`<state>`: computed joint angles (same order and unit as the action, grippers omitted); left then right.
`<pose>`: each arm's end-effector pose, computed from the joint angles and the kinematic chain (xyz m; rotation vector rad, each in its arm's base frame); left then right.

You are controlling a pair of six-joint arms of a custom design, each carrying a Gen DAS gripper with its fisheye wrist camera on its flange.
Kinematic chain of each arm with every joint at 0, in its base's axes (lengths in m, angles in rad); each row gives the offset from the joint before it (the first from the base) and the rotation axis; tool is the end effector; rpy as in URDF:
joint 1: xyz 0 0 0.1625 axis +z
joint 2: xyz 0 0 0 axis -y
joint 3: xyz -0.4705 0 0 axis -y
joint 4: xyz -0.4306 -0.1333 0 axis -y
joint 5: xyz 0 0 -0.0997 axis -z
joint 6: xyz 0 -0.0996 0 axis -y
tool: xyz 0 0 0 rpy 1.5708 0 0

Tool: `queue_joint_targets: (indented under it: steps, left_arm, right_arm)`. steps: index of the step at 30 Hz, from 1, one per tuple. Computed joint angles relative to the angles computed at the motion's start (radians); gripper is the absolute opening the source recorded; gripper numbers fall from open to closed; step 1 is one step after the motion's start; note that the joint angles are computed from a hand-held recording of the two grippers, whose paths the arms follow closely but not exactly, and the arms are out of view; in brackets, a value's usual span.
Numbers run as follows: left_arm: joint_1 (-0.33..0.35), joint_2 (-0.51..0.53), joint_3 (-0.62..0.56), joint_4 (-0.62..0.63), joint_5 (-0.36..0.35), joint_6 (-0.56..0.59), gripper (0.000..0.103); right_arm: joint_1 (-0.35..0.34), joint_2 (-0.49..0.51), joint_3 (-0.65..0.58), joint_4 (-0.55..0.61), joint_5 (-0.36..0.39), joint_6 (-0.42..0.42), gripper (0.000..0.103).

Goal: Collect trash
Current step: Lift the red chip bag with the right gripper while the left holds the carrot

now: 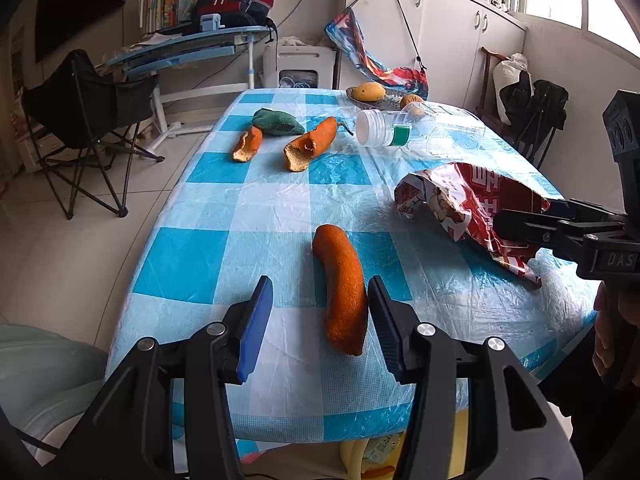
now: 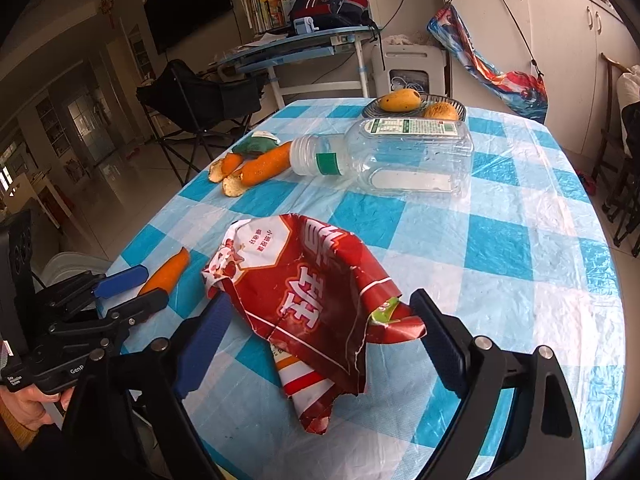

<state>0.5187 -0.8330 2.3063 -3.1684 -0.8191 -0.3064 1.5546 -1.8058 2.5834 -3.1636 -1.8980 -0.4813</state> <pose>-0.3052 -0.4060 0.0223 0.8635 2.3782 -0.7495 0.0959 -0.3359 0.3259 0.3991 -2.4515 0.9361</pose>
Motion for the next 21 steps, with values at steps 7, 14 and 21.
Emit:
queue_joint_targets:
  steps: [7, 14, 21]
  left_arm:
    - [-0.005, 0.008, -0.003, 0.001, 0.011, 0.012, 0.049]
    - [-0.002, 0.007, -0.006, 0.010, 0.021, 0.002, 0.058]
    - [0.000, 0.010, -0.010, 0.015, 0.025, 0.010, 0.062]
  right_arm:
    - [-0.016, -0.004, -0.001, 0.050, -0.002, 0.031, 0.071]
    - [-0.008, 0.006, 0.008, -0.046, -0.057, 0.040, 0.087]
    - [0.006, 0.014, 0.016, -0.087, 0.015, -0.021, 0.092]
